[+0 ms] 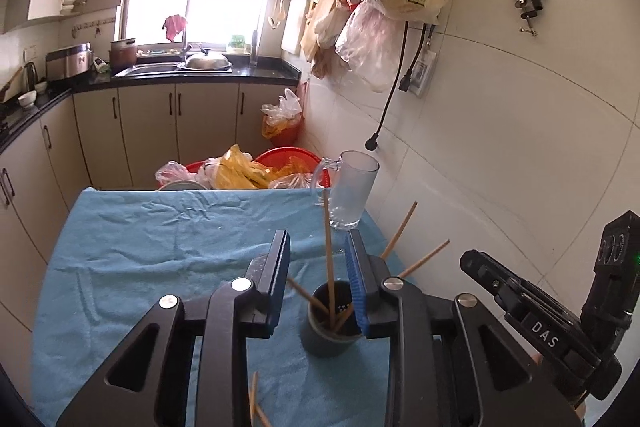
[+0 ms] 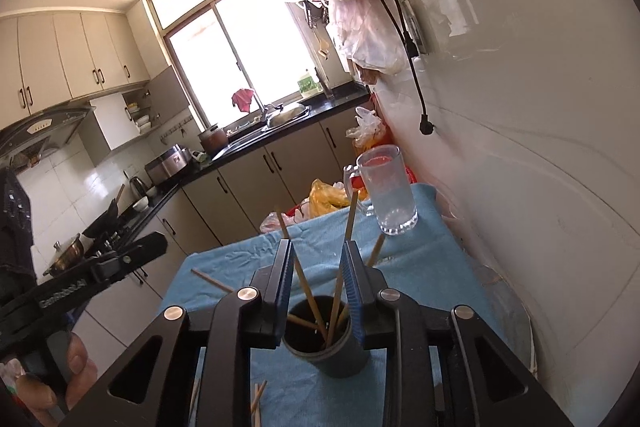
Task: Organize utensils
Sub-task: 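Move both grippers back over the loose wooden chopsticks on the towel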
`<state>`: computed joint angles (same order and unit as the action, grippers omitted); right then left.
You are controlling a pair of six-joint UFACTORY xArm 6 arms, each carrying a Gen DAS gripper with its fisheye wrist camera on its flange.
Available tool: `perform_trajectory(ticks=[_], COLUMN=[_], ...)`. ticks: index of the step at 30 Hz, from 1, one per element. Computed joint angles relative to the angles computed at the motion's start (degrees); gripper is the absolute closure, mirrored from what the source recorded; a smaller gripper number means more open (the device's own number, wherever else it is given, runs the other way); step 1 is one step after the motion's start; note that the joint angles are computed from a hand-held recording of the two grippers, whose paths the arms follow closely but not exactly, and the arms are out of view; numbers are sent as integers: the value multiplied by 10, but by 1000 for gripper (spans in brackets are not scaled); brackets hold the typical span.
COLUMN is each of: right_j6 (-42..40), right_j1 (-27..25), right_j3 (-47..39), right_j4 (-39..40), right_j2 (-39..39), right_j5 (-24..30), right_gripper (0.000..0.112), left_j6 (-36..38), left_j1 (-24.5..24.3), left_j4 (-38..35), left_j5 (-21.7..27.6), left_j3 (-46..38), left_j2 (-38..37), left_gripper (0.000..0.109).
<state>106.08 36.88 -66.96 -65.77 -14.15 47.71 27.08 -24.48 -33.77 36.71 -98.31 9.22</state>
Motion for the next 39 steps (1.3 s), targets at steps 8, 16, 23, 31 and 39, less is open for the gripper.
perform_trajectory(ticks=[8,16,23,31,39], right_j6=[5,2,-11,-20,-51], right_j1=[38,67,71,74,52], right_j3=[-5,-17,-25,-20,4], right_j4=[10,15,35,78,159], right_j2=[16,39,62,97,128], right_j5=[40,68,52,12,-91], right_gripper=[60,42,39,39,57], left_j6=[24,36,47,50,52], left_j1=[16,44,72,128,224], left_j4=[-16,-26,-35,-24,-25], left_j5=[-48,-58,-66,-92,-82], left_j3=[127,198,249,339,394], left_j2=[-77,-115,-139,-173,-161], left_gripper=[71,58,57,56,56])
